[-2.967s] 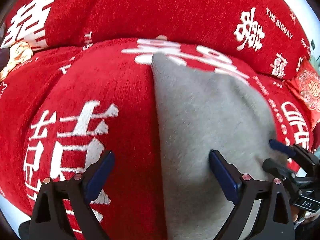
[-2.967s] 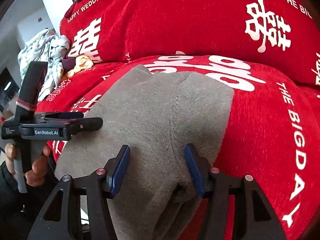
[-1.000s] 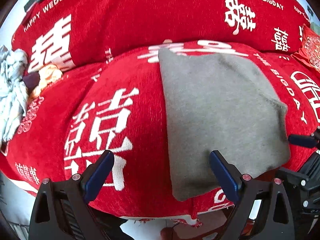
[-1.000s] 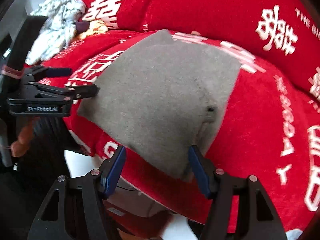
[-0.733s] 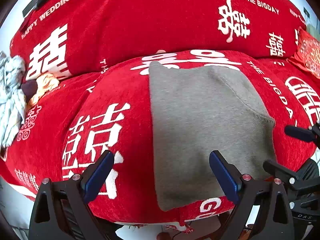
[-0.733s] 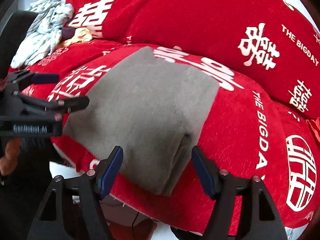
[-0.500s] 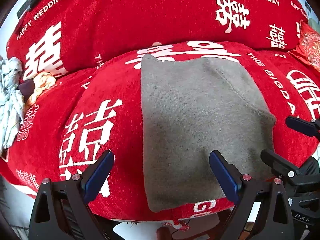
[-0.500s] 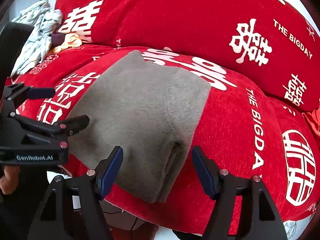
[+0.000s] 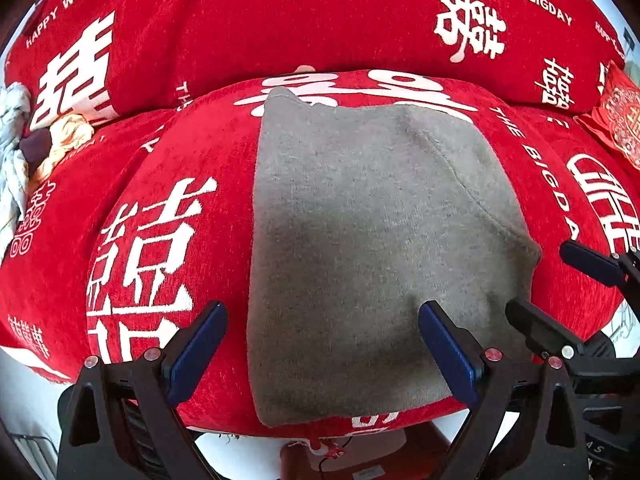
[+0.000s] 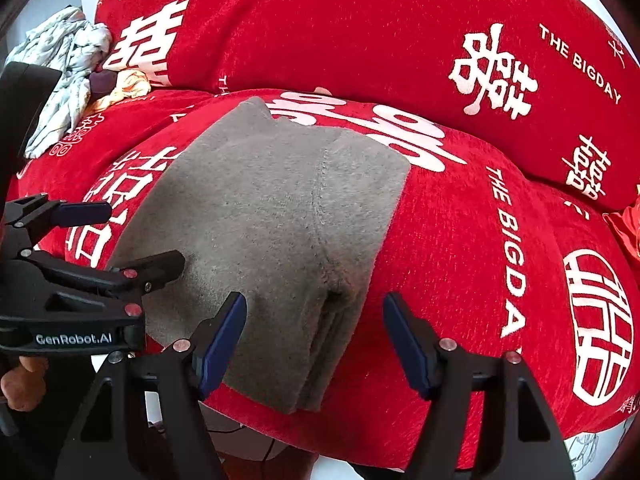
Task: Fold small clothes
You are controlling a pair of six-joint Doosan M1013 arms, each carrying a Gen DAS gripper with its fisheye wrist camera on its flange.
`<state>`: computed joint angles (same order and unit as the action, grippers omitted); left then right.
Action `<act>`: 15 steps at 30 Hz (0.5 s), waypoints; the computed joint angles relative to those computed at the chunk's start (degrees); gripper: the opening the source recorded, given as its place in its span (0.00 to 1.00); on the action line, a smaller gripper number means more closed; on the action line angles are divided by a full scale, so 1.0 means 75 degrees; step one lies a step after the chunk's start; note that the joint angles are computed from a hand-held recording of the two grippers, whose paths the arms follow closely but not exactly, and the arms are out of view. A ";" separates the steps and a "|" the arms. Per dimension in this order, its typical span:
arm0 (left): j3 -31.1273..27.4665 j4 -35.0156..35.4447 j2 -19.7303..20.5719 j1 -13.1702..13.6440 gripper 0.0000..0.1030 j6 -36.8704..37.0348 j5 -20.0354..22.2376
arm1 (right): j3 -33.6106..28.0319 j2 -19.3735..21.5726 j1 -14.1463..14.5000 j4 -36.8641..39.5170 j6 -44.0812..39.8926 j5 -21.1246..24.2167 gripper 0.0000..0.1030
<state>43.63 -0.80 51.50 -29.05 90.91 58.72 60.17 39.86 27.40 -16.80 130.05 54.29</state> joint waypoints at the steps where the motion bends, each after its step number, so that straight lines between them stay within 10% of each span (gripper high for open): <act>1: -0.0025 0.0011 0.0014 0.0002 0.94 0.0012 0.0016 | -0.0009 0.0003 0.0005 -0.0010 -0.0007 0.0004 0.72; 15: -0.0128 0.0122 0.0078 -0.0017 0.94 -0.0053 0.0088 | -0.0056 -0.0005 0.0006 -0.0097 -0.0040 0.0021 0.72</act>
